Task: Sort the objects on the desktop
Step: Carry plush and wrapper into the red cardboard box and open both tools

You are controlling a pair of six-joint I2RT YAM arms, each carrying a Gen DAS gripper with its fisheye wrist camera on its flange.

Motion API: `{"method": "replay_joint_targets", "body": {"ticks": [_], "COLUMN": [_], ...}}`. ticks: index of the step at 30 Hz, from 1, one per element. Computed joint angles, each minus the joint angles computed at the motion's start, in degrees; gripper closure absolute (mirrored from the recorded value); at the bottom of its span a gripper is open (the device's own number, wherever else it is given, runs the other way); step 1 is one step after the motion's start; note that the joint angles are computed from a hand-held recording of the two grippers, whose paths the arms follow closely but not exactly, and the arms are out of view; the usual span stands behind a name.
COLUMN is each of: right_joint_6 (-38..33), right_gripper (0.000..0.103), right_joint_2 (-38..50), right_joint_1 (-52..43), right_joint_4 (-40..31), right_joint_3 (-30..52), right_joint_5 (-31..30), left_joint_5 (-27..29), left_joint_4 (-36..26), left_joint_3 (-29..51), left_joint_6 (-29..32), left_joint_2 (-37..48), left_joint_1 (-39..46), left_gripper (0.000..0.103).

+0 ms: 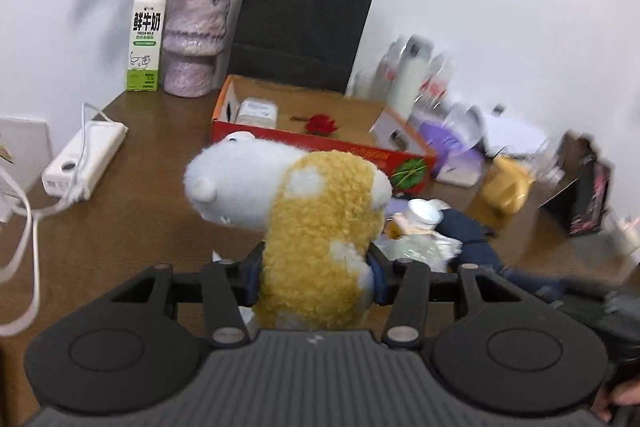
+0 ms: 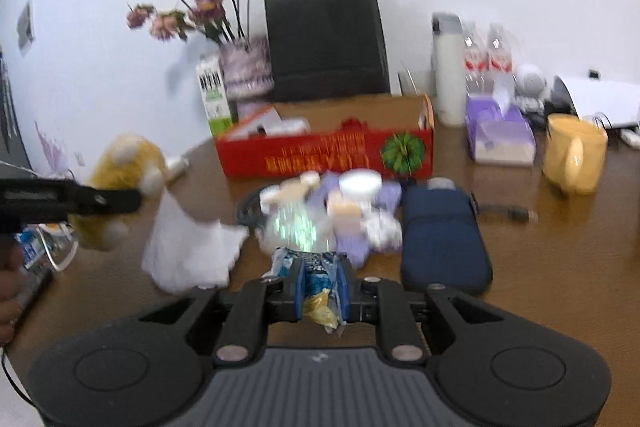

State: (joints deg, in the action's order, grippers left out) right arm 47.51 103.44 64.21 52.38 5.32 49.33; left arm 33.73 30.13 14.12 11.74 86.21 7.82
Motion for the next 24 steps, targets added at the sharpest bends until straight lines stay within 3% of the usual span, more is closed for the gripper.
{"method": "replay_joint_targets", "body": {"ticks": [2, 5, 9, 11, 15, 17, 21, 24], "right_joint_6": [-8.78, -21.58, -30.87, -32.66, -34.46, -33.96, -34.36, -33.83], "right_gripper": [0.087, 0.087, 0.087, 0.087, 0.087, 0.087, 0.087, 0.085], "right_joint_2": [-6.37, -14.73, -16.00, -10.31, 4.35, 12.56, 26.83, 35.35], "right_joint_1": [-5.34, -17.33, -35.71, -43.48, -52.14, -55.62, -57.86, -58.95], "right_joint_4": [0.25, -0.67, -8.92, -14.80, -27.57, -34.90, -45.73, -54.33], "right_joint_3": [-0.60, 1.00, 12.98, 23.22, 44.40, 55.88, 74.97, 88.10], "right_joint_5": [-1.98, -10.36, -25.60, -32.61, -39.54, -44.64, -44.04, -45.44], "left_joint_5": [-1.88, -4.33, -13.02, -16.36, -23.86, -25.74, -27.72, -28.50], "left_joint_4": [-4.31, -12.28, -18.48, -23.21, -29.60, -37.88, -55.43, -58.66], "left_joint_3": [5.26, 17.67, 37.76, 50.18, 71.56, 85.95, 114.75, 126.38], "left_joint_6": [-2.33, -5.61, -10.31, -11.39, -9.86, -9.74, -10.35, -10.03], "left_joint_2": [-0.25, 3.91, 16.58, 25.20, 41.57, 51.12, 68.54, 76.07], "left_joint_1": [-3.78, -9.35, -18.11, -21.35, -25.66, -26.49, -26.83, -26.72], "left_gripper": [0.053, 0.053, 0.053, 0.053, 0.053, 0.053, 0.052, 0.042]}}
